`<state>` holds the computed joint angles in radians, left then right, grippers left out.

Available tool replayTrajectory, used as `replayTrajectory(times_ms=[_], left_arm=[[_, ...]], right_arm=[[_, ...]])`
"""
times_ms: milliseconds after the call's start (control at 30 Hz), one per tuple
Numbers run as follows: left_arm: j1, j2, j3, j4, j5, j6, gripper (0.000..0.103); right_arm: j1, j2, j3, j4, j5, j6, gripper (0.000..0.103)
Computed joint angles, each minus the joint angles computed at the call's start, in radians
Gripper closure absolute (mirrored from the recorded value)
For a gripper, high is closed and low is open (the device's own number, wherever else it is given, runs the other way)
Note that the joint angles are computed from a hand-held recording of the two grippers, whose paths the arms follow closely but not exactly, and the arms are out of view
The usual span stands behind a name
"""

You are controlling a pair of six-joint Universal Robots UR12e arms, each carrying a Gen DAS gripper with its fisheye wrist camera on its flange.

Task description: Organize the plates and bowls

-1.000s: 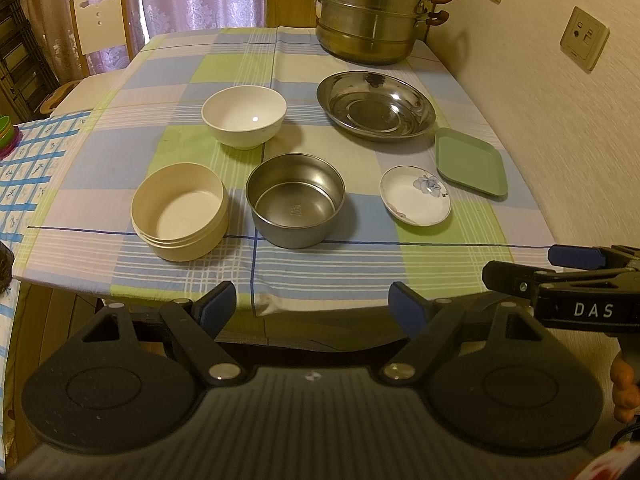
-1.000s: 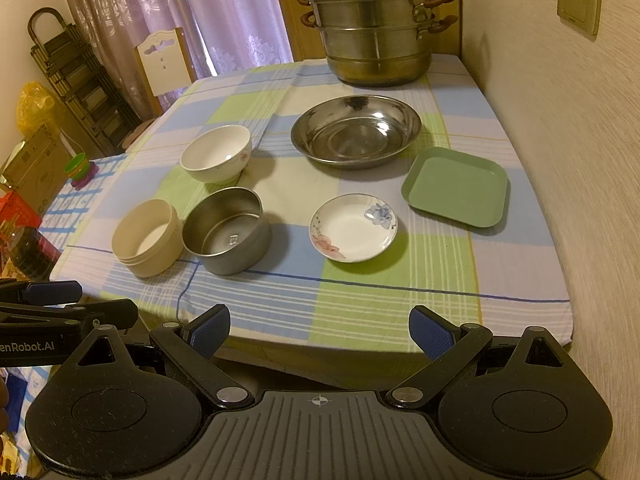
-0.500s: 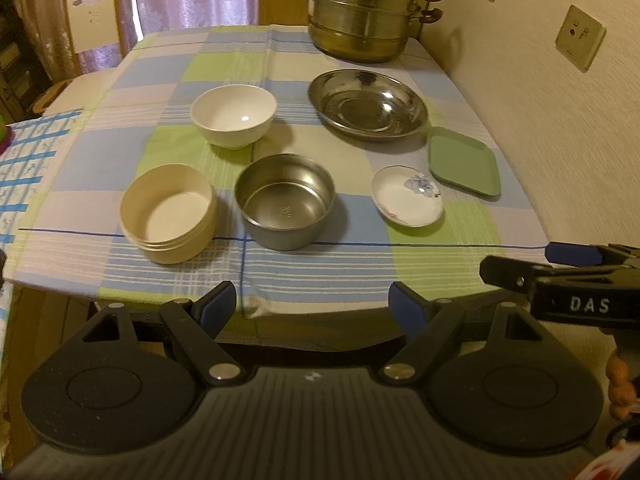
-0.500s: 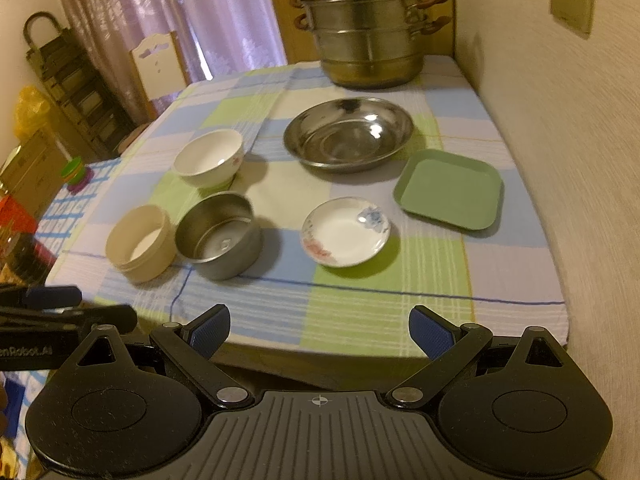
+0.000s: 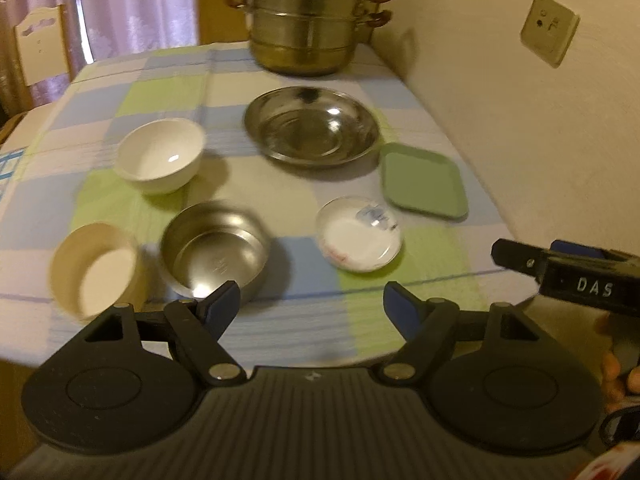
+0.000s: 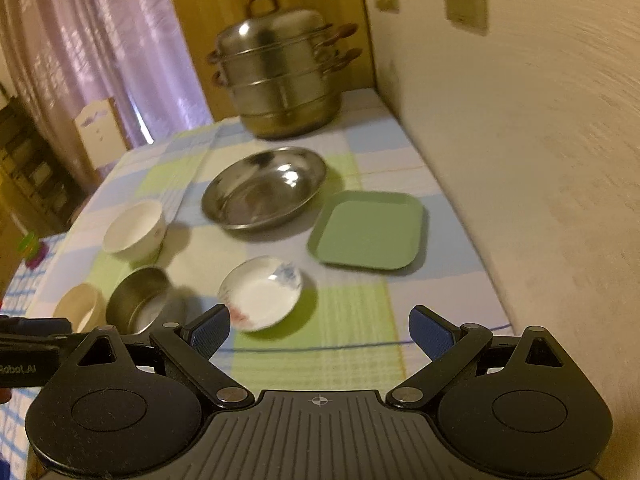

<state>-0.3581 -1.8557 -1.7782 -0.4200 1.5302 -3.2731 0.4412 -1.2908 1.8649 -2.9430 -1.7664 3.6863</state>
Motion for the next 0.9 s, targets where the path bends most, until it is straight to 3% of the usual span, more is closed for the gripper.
replayTrajectory(times_ms=[100,333,433,600,700,900], left_arm=[[-0.005,-0.035,0.034,0.007,-0.021,0.023,0.028],[-0.011,-0.133,0.142,-0.002,-0.086,0.077,0.033],[-0.011,-0.176,0.188,-0.008,-0.113,0.107,0.042],[-0.011,-0.25,0.272,-0.036,-0.166,0.156,0.049],[-0.009,-0.291,0.322,-0.062,-0.202,0.193,0.064],[-0.015,-0.361,0.411,-0.123,-0.215,0.233,0.072]], right_arm=[[-0.009,0.007,0.005,-0.027,-0.024,0.015,0.007],[-0.033,0.032,0.001,-0.065,-0.03,0.057,0.021],[-0.042,0.052,-0.009,-0.074,-0.042,0.078,0.027],[-0.056,0.089,-0.034,-0.072,-0.061,0.094,0.039],[-0.068,0.116,-0.054,-0.07,-0.066,0.116,0.043],[-0.086,0.161,-0.095,-0.032,-0.076,0.153,0.051]])
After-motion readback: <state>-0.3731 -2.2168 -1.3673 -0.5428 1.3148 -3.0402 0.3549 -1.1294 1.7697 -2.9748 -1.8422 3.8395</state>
